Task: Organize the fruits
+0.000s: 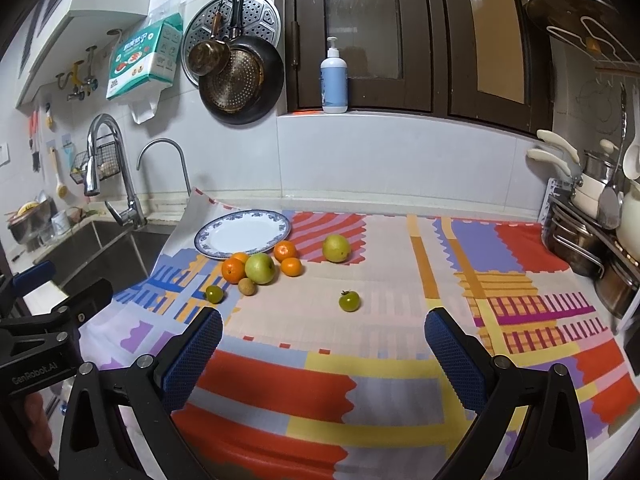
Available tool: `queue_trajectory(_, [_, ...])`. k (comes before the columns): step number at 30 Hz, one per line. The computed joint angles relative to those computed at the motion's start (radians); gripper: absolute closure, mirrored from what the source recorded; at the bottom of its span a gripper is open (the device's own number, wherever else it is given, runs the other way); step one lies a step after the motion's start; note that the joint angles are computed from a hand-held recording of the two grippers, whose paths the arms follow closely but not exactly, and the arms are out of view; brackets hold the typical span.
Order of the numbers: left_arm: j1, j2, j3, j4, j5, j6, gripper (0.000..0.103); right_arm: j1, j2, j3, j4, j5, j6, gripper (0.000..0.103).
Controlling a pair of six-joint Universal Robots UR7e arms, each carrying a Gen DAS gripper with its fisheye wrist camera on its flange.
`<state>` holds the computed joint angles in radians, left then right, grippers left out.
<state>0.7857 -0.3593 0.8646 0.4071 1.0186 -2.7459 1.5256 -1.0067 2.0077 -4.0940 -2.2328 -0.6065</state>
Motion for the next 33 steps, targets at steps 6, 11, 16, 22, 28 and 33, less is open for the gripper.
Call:
queue_trajectory(6, [-0.003,-0.002,0.002,-0.012,0.008,0.009,0.0,-0.002,-0.007,0.005,-0.001,0.01,0.002,0.001])
queue_trajectory(11, [-0.003,-0.003,0.004,-0.018,0.013,0.012,0.0,-0.004,-0.008,0.006,-0.007,0.015,0.0,0.001])
queue_trajectory(16, [-0.002,-0.007,0.011,-0.023,0.024,0.011,0.0,-0.004,-0.009,0.009,-0.013,0.02,-0.003,0.001])
queue_trajectory(22, [-0.002,-0.008,0.012,-0.023,0.027,0.011,0.0,-0.004,-0.01,0.011,-0.018,0.025,-0.004,0.001])
queue_trajectory(28, [-0.002,-0.009,0.014,-0.024,0.026,0.011,0.0,-0.004,-0.009,0.011,-0.02,0.026,-0.004,0.001])
queue_trajectory(33, [-0.001,-0.009,0.016,-0.026,0.027,0.011,0.0,-0.004,-0.009,0.01,-0.019,0.026,-0.003,0.001])
